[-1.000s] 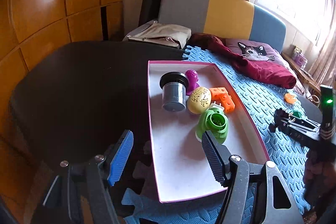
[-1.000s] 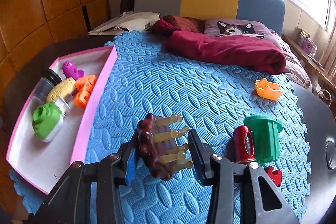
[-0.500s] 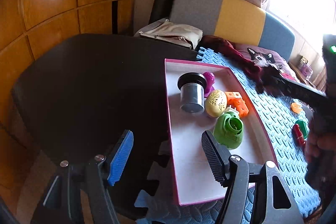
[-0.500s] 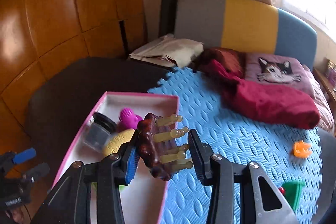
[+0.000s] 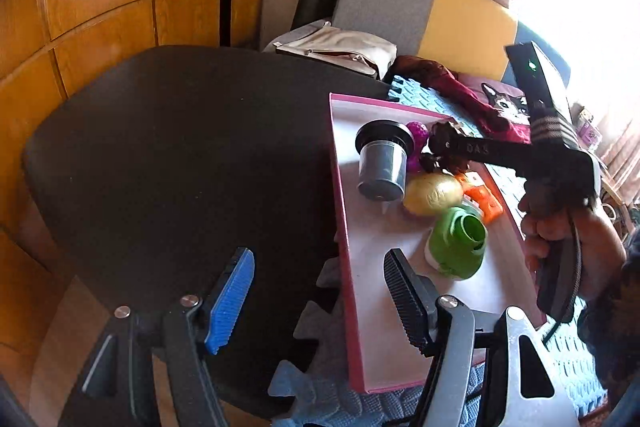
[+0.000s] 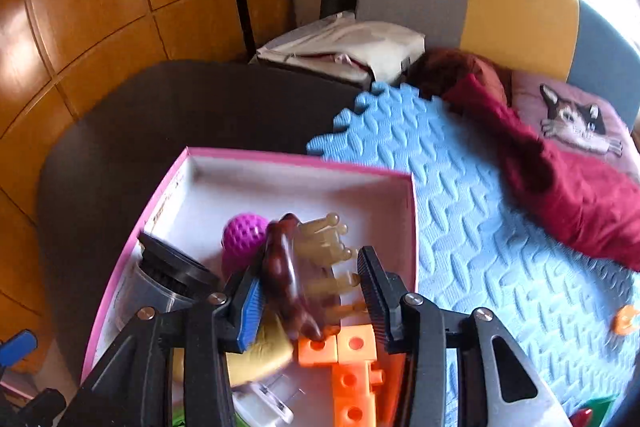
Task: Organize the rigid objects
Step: 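Carry the brown spiky toy into the tray and release it with the right gripper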
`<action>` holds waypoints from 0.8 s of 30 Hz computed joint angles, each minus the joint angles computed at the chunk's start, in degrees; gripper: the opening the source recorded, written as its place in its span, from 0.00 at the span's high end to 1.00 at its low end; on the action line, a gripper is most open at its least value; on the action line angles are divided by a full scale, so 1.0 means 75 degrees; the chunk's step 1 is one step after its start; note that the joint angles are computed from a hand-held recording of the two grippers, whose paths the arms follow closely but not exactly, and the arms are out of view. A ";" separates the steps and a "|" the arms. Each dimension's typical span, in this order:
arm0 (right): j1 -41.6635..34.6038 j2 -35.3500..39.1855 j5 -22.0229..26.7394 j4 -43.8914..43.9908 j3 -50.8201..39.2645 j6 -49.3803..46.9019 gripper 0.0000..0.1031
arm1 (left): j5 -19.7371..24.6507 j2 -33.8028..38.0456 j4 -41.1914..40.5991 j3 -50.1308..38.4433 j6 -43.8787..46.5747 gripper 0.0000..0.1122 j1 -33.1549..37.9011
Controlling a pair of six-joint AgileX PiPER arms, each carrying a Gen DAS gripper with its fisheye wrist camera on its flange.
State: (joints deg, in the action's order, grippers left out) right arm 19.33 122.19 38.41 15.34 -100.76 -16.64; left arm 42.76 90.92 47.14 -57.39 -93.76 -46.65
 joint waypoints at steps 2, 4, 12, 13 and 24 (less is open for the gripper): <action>-0.0054 -0.0047 0.0058 0.0171 0.0065 -0.0091 0.56 | -0.0046 0.0002 0.0019 0.0019 -0.0060 0.39 0.0021; -0.0105 -0.0053 0.0229 0.0251 0.0012 -0.0106 0.56 | 0.0004 0.0044 0.0013 -0.0024 -0.0070 0.39 0.0005; -0.0145 -0.0461 0.0175 0.0521 0.0483 -0.0255 0.53 | 0.0247 -0.0014 0.0114 -0.0069 -0.0121 0.39 -0.0148; -0.0120 -0.0562 0.0062 0.0476 0.0615 -0.0260 0.52 | 0.0294 -0.0022 0.0132 -0.0084 -0.0126 0.39 -0.0168; -0.0156 -0.1657 -0.0730 0.0731 0.2049 -0.0500 0.50 | 0.0644 -0.0240 0.0243 -0.0079 -0.0230 0.39 -0.0516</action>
